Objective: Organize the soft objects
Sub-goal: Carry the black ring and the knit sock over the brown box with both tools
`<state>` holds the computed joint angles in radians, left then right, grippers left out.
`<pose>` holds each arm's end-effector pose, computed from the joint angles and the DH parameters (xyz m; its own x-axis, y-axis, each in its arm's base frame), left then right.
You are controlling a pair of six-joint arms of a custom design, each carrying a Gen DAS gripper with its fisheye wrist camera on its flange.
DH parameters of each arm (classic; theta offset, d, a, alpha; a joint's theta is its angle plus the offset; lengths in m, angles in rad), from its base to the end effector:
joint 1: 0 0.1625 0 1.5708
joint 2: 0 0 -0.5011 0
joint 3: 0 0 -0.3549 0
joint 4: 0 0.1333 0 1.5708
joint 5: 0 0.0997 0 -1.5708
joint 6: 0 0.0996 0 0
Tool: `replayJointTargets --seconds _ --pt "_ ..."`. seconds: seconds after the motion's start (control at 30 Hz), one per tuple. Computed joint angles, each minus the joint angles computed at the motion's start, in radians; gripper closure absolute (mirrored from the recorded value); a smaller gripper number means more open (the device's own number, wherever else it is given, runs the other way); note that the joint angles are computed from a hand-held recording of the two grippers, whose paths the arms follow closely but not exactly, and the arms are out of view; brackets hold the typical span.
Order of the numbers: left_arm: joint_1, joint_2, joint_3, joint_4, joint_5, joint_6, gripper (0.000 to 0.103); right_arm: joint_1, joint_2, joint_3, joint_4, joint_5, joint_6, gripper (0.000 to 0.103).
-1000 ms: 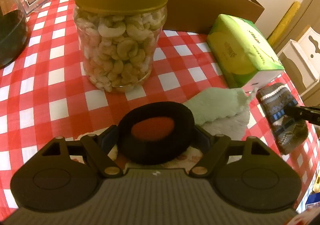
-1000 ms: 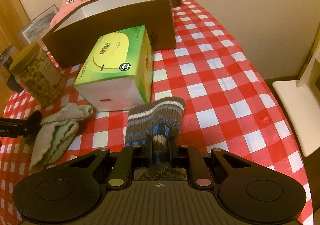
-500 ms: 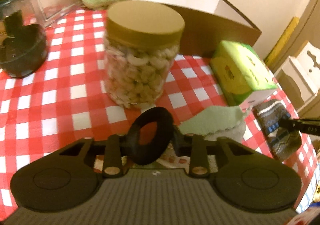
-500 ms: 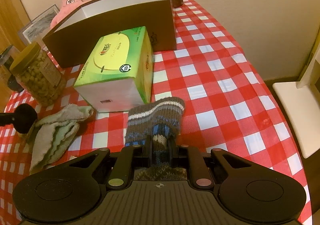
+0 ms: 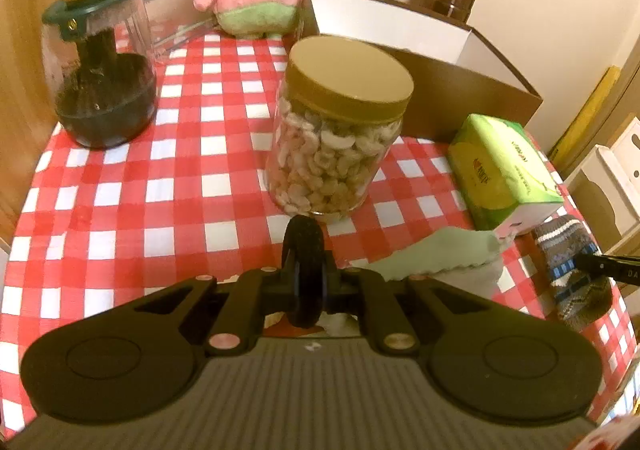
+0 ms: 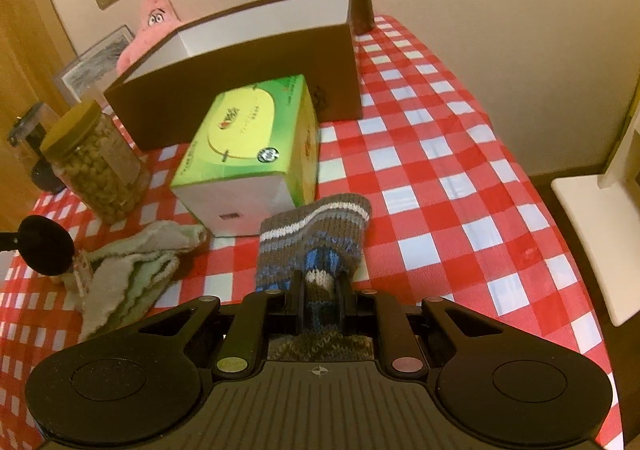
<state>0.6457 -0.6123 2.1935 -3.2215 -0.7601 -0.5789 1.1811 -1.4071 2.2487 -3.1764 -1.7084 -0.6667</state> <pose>-0.2842 -0.4714 0.0341 -0.8166 0.1068 -0.5672 0.4181 0.7870 -0.4537 -0.0635 -0.4695 0.3900 -0.8614 -0.0483 0.5057 -0.3287 0.8119 -0.4824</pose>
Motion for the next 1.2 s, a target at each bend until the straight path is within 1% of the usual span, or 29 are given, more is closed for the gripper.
replayJointTargets --seconds 0.2,0.5,0.83,1.2 --pt "-0.041 -0.020 0.014 0.016 0.022 -0.034 0.095 -0.004 -0.029 0.003 0.014 0.035 -0.008 0.088" --pt "-0.095 -0.018 0.006 0.030 0.015 -0.060 0.095 -0.022 -0.077 -0.007 0.055 0.078 -0.029 0.088" --pt "-0.129 0.019 -0.053 0.013 0.000 -0.012 0.095 -0.051 -0.117 -0.035 0.110 0.128 -0.066 0.088" --pt "-0.141 0.076 -0.164 0.003 -0.012 0.076 0.095 -0.080 -0.130 -0.101 0.172 0.168 -0.111 0.088"
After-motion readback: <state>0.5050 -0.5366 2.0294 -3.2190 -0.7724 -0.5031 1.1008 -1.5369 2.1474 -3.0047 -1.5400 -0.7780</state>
